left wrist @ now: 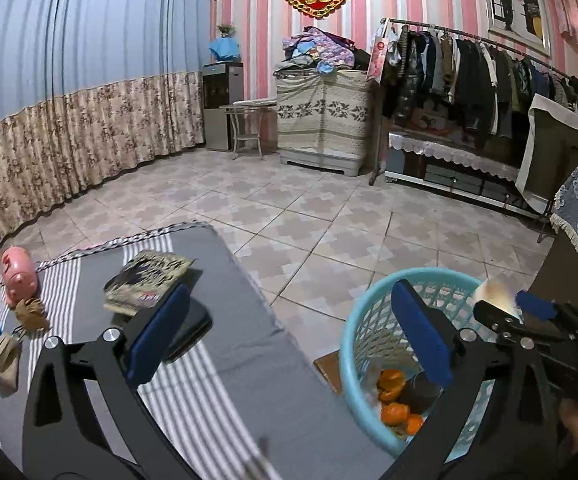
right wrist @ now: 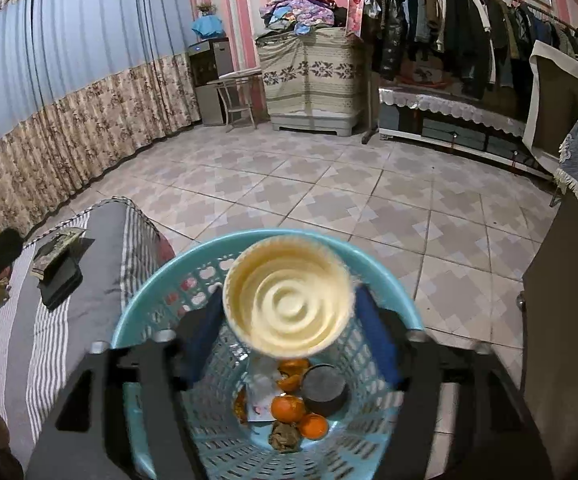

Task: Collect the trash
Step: 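Open the left tool to drop the card while the right tool drops the lid, then move both empty tools back over the mattress items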

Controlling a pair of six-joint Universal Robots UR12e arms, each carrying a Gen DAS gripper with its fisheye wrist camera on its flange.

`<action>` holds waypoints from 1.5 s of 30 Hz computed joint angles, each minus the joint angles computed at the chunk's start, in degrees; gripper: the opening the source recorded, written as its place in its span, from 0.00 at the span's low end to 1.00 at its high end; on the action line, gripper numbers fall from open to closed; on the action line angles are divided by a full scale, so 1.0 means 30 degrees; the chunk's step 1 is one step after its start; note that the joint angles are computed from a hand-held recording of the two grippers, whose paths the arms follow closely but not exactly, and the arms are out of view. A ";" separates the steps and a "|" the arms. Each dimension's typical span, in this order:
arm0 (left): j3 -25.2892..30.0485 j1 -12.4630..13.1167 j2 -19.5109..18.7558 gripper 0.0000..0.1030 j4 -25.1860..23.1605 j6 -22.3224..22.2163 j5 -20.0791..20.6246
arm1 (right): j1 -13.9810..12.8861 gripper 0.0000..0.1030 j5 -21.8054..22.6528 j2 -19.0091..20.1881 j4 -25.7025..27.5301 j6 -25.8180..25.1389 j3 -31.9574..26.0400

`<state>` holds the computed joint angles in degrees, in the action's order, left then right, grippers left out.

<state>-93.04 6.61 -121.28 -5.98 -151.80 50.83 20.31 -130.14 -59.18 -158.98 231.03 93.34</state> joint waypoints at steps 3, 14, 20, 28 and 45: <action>-0.0041 0.0189 0.0028 0.95 -0.0292 0.0160 0.0113 | 0.0098 0.87 -0.0293 0.0060 0.0389 -0.0268 -0.0218; -0.0613 0.0591 0.0054 0.95 0.1181 0.0427 0.0206 | 0.0037 0.96 -0.0550 -0.0235 0.0139 0.0337 0.0150; -0.1032 0.0907 0.0084 0.95 0.2626 0.0242 0.0066 | 0.0172 0.96 -0.0785 -0.0123 -0.0354 -0.0275 -0.0024; -0.1221 0.1676 -0.0008 0.95 0.3631 -0.0538 -0.0171 | 0.0297 0.96 -0.0759 0.0012 -0.0634 -0.0500 -0.0237; -0.0457 0.3575 -0.0405 0.95 0.2255 -0.0391 0.0091 | 0.0971 0.96 -0.0632 0.1562 -0.0565 -0.2586 -0.2784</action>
<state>-94.42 17.33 -122.50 0.78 -152.98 51.10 23.22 -132.04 -54.50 -160.67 223.27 84.99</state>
